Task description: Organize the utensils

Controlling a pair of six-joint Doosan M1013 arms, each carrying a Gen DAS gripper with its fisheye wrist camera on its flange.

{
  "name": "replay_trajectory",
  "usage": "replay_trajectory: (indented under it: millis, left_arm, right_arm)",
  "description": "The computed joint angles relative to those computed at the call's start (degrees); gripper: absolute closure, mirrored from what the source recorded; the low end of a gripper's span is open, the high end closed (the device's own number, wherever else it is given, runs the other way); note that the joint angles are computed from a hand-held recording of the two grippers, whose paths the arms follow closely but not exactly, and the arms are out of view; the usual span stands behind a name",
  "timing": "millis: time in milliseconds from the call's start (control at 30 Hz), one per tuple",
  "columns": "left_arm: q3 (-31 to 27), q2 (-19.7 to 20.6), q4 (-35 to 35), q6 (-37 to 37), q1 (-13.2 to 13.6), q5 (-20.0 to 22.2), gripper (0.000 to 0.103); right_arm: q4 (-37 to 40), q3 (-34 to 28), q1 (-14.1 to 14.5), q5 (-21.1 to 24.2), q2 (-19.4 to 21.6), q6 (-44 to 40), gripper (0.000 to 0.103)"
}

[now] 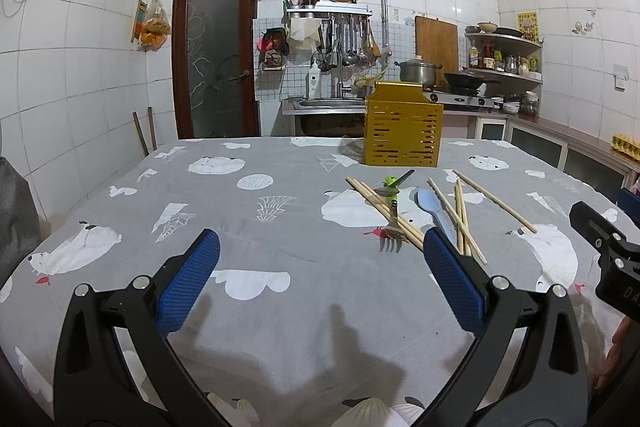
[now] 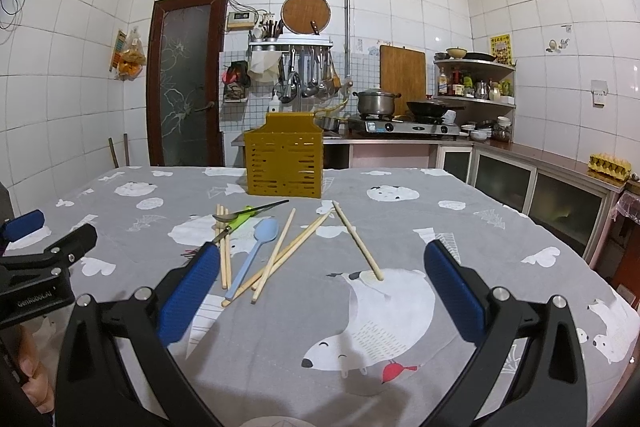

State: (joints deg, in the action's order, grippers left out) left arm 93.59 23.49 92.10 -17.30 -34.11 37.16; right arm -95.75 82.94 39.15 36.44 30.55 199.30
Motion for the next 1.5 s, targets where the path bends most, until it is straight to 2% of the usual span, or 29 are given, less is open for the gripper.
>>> replay_trajectory:
  millis: [233,367,433,533,600,667,733,800,867,900,967,1000,1067,1133,1200,1267,1333,1367,1400,1467,1500]
  left_arm:
    - [-0.8,0.3,-3.5,3.5,0.2,-0.5,0.005]
    - [-2.8,0.6,-10.5,9.4,1.2,-2.2,0.005]
    - [-4.3,1.0,-14.1,13.3,1.8,-3.0,0.005]
    - [-6.2,1.8,-12.7,14.3,1.9,-0.4,0.005]
    - [-7.7,2.3,-13.9,16.8,2.2,-0.4,0.005]
    - [-10.0,3.0,-18.8,21.4,3.2,-2.5,0.005]
    - [-13.1,4.1,-27.1,29.9,4.7,-5.7,0.005]
    - [-15.9,5.4,-32.8,35.8,5.6,-5.9,0.005]
    - [-20.0,7.3,-40.6,44.1,6.6,-5.3,0.005]
    - [-21.8,8.2,-43.6,47.3,7.1,-5.2,0.005]
    - [-25.9,10.4,-47.1,51.2,7.8,-3.4,0.005]
    - [-27.6,11.4,-48.9,53.0,8.0,-2.6,0.005]
    - [-32.8,14.3,-56.7,60.4,9.2,-0.2,0.005]
    - [-37.4,17.0,-64.2,66.9,10.2,1.9,0.005]
    - [-41.3,19.4,-67.3,69.4,10.8,4.7,0.005]
    - [-44.8,21.7,-70.5,71.7,11.4,7.1,0.005]
    - [-47.4,23.3,-72.4,72.6,11.8,8.7,0.005]
    - [-48.9,24.3,-73.9,73.3,12.0,9.8,0.005]
    - [-50.3,25.2,-75.1,73.8,12.1,11.2,0.008]
    - [-53.0,26.8,-76.1,74.6,12.2,14.1,0.021]
    - [-54.2,27.6,-76.5,74.8,12.2,15.2,0.023]
  right_arm:
    - [3.1,-1.0,0.0,-0.2,0.4,-3.4,0.004]
    - [11.9,-2.3,-1.3,-5.3,0.4,-10.8,0.004]
    - [17.8,-2.7,-2.6,-10.0,0.1,-15.2,0.004]
    - [21.2,-3.8,-3.6,-11.5,0.3,-18.4,0.004]
    - [20.4,-4.4,-4.1,-12.0,0.3,-18.4,0.004]
    - [20.8,-5.5,-4.9,-13.7,0.4,-19.9,0.004]
    - [24.4,-7.5,-5.6,-13.3,1.1,-24.3,0.004]
    - [31.9,-10.6,-6.6,-12.9,2.4,-32.9,0.004]
    - [42.2,-15.2,-7.3,-11.2,4.4,-44.9,0.004]
    - [45.1,-16.7,-7.6,-10.8,5.2,-48.4,0.004]
    - [47.8,-21.2,-7.9,-7.2,7.6,-52.1,0.004]
    - [52.0,-24.1,-8.5,-5.9,9.3,-56.1,0.004]
    - [58.6,-30.1,-9.3,-2.1,12.7,-62.1,0.004]
    - [62.0,-35.0,-9.7,1.5,15.6,-65.7,0.004]
    - [67.4,-40.2,-10.6,4.8,18.6,-70.9,0.012]
    - [71.2,-45.9,-11.1,9.2,21.9,-75.6,0.024]
    - [74.1,-50.9,-11.5,12.5,24.8,-79.6,0.028]
    - [75.4,-55.2,-11.7,15.7,27.2,-81.8,0.036]
    - [76.0,-57.6,-11.8,17.4,28.6,-82.8,0.044]
    - [79.1,-64.5,-12.3,22.1,32.4,-85.0,0.048]
    - [80.0,-66.0,-12.5,23.0,33.2,-85.3,0.049]
